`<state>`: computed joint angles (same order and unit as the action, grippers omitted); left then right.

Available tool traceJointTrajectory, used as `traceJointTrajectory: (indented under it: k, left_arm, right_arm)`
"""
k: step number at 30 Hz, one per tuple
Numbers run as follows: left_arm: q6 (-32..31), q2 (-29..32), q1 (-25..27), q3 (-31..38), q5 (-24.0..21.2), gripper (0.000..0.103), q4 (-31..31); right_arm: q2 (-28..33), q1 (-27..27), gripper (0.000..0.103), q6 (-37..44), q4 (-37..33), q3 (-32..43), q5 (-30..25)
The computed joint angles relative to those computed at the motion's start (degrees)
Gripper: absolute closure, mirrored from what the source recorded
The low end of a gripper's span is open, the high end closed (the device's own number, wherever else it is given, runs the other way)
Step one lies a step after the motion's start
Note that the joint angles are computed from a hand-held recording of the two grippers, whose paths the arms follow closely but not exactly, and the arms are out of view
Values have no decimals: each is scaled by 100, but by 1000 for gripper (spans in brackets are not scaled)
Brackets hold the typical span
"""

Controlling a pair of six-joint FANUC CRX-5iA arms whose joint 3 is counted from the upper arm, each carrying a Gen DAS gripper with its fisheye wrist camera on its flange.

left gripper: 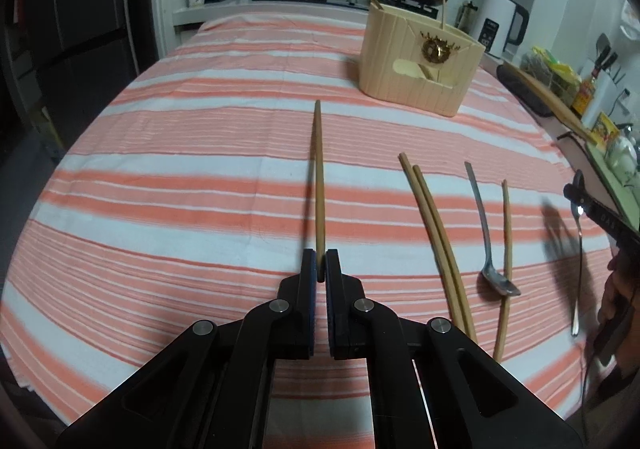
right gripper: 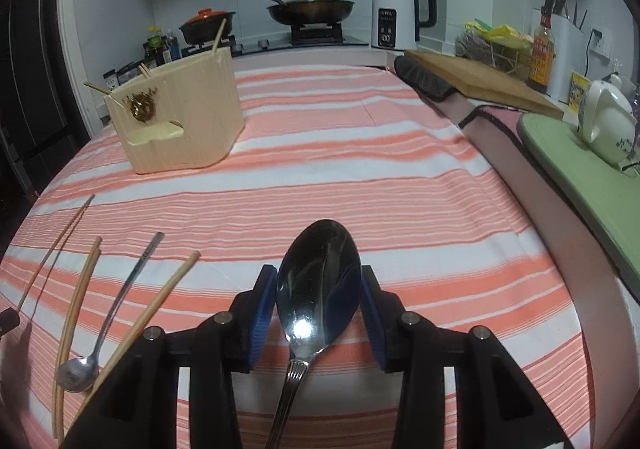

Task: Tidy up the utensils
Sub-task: 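Lift the chopstick and spoon with both tools and carry them toward the cream box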

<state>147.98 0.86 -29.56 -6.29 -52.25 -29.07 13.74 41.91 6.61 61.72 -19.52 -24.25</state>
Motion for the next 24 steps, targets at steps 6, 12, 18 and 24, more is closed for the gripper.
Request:
traceJointTrajectory:
  k: [6,12,18,24]
  left_arm:
    - [-10,-202,-68,149,-162,101,-235]
    - [48,-348,-241,348,-314,101,-557]
    - [-102,-468,-417,649,-441,101,-866]
    - [-407,-584,-370,865,-300,101,-822]
  right_arm:
    - [-407,-163,62,-1013,1546,-411,345]
    - [-708,-307,62,-1648,2439,-612,563]
    - [-897,-435,62,-2027,3001,-641,771]
    - [-963,-516,62,-2106,3216,-563,902]
